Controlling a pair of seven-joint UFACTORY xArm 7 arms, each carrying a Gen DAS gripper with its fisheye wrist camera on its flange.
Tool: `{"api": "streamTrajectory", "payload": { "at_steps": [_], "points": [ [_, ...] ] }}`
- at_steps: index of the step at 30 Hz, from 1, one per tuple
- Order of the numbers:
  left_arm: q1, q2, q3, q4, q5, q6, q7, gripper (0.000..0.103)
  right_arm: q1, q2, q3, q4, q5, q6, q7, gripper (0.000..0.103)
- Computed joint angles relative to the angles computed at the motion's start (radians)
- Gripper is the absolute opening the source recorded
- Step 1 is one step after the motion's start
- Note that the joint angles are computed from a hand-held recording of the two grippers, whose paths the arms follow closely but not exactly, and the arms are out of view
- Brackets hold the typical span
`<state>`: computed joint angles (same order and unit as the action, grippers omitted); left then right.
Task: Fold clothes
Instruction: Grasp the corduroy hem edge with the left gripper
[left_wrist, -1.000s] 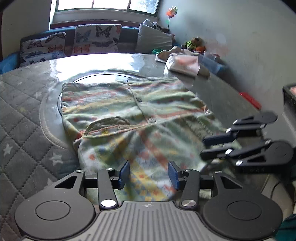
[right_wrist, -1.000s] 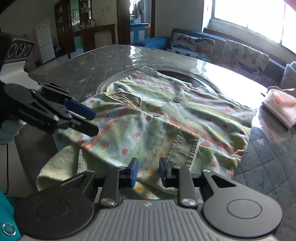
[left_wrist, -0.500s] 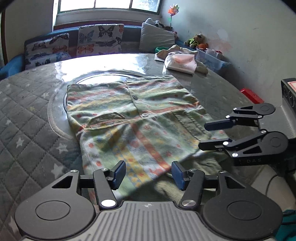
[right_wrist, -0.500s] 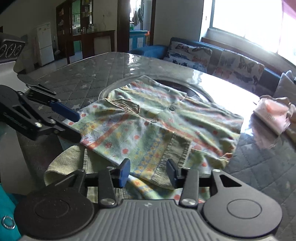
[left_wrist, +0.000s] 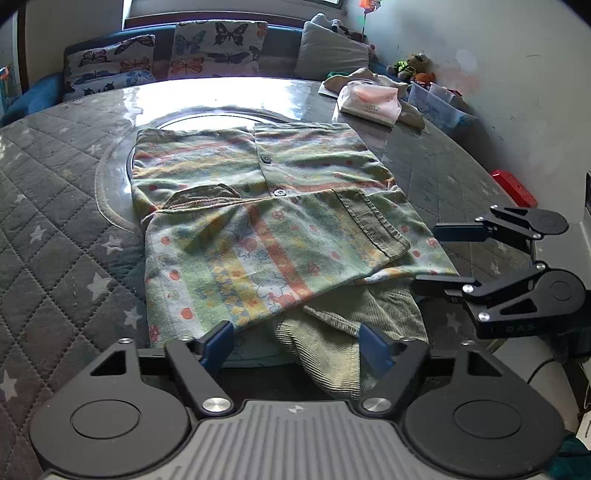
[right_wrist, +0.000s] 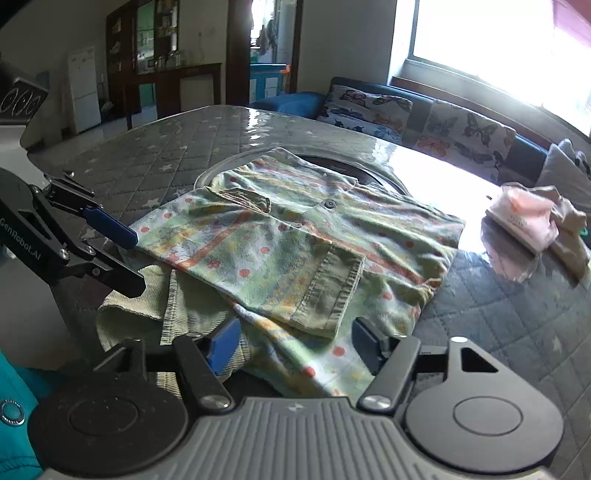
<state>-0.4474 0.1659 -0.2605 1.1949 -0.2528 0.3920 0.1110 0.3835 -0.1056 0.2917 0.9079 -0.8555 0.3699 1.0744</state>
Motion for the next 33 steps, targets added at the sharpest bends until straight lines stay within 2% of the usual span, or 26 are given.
{"api": "streamTrajectory", "payload": {
  "at_steps": [5,16,20,23,25,29,30,32,33],
  "points": [
    [-0.011,-0.013,0.005,-0.016,0.030,-0.007,-0.036,0.087,-0.008,-0.020,0.012,-0.018,-0.033,0.000,0.067,0.083],
    [-0.026,-0.036,0.005,-0.024,0.044,0.034,-0.090,0.085,-0.020,-0.072,0.049,-0.045,-0.103,0.046,0.151,0.098],
    [-0.024,-0.031,0.001,-0.023,0.017,0.060,-0.088,0.080,-0.021,-0.090,0.059,-0.058,-0.110,0.055,0.147,0.103],
    [-0.022,-0.024,0.002,-0.018,0.003,0.073,-0.096,0.074,-0.023,-0.103,0.067,-0.071,-0.120,0.062,0.137,0.103],
    [-0.019,-0.017,0.000,-0.009,-0.014,0.089,-0.095,0.063,-0.023,-0.107,0.071,-0.078,-0.118,0.068,0.128,0.103],
    [-0.013,-0.006,-0.004,0.005,-0.050,0.118,-0.079,0.051,-0.023,-0.120,0.076,-0.096,-0.110,0.071,0.108,0.103],
    [-0.013,-0.005,-0.005,0.005,-0.054,0.117,-0.076,0.045,-0.024,-0.123,0.076,-0.101,-0.107,0.070,0.100,0.103],
    [-0.010,-0.003,-0.007,0.005,-0.072,0.118,-0.067,0.038,-0.028,-0.126,0.084,-0.107,-0.115,0.071,0.102,0.103],
    [-0.004,-0.003,-0.011,0.007,-0.096,0.123,-0.052,0.029,-0.028,-0.126,0.085,-0.110,-0.115,0.069,0.098,0.103]
  ]
}}
